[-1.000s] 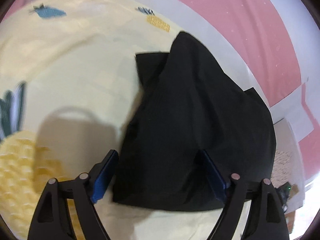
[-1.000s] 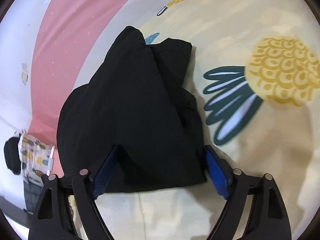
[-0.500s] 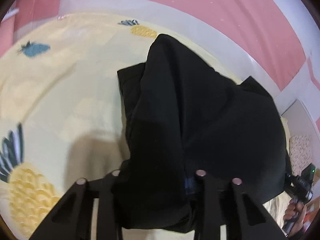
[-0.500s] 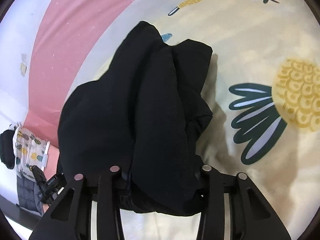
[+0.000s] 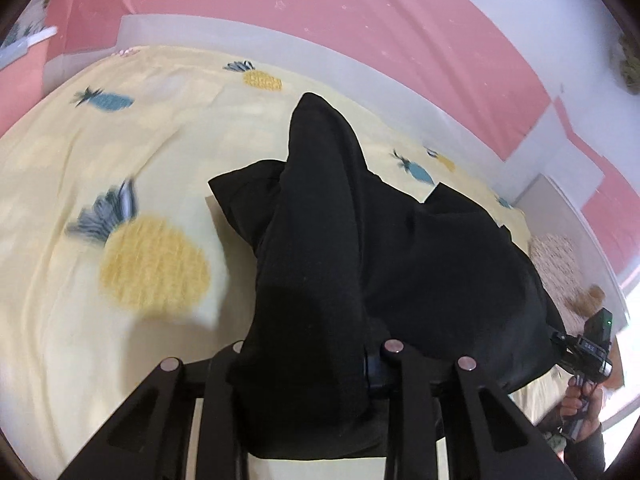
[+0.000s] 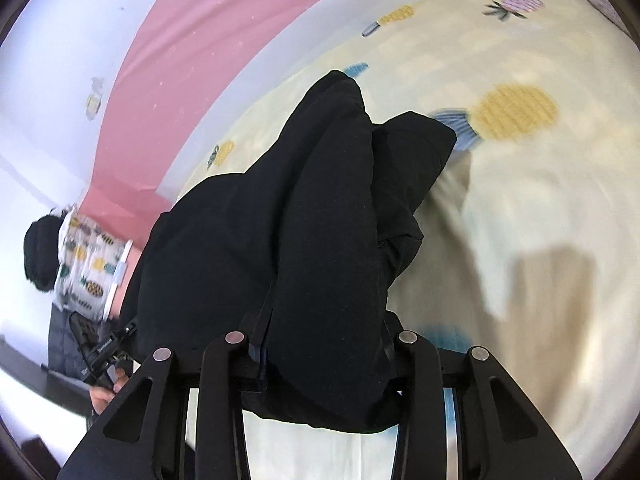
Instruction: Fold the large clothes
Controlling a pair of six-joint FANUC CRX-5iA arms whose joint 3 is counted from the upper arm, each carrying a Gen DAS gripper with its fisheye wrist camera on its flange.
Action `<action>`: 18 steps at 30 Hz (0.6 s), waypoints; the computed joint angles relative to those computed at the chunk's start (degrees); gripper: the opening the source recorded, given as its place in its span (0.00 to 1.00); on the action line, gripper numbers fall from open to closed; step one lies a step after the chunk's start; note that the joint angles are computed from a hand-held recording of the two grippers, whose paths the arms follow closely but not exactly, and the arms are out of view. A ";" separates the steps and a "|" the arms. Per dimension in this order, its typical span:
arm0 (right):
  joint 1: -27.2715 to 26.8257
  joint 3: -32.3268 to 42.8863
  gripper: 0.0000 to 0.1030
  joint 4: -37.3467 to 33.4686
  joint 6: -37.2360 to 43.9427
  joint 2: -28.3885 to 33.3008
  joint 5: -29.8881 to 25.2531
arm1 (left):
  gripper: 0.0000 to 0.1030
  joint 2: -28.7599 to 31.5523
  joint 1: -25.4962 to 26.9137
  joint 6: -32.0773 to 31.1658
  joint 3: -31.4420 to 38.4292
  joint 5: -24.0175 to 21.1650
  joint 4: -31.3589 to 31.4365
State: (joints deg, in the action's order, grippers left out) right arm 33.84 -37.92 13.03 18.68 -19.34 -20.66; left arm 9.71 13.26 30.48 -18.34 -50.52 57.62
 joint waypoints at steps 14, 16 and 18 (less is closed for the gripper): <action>11.08 -11.52 0.60 13.92 -23.70 -9.52 -7.96 | 0.48 -9.11 6.47 -3.38 -12.42 -2.14 -6.23; 12.17 -10.99 0.61 14.31 -22.37 -10.96 -12.15 | 0.51 -9.03 6.98 -2.91 -11.29 -3.48 -7.44; 12.70 -11.23 0.61 16.88 -23.68 -12.50 -14.71 | 0.56 -9.27 7.60 -2.02 -10.95 -3.76 -7.77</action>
State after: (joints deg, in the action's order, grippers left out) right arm 46.54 -49.16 29.92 -5.00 -31.84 -35.37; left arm 0.44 20.86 28.46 -29.29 -54.28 49.85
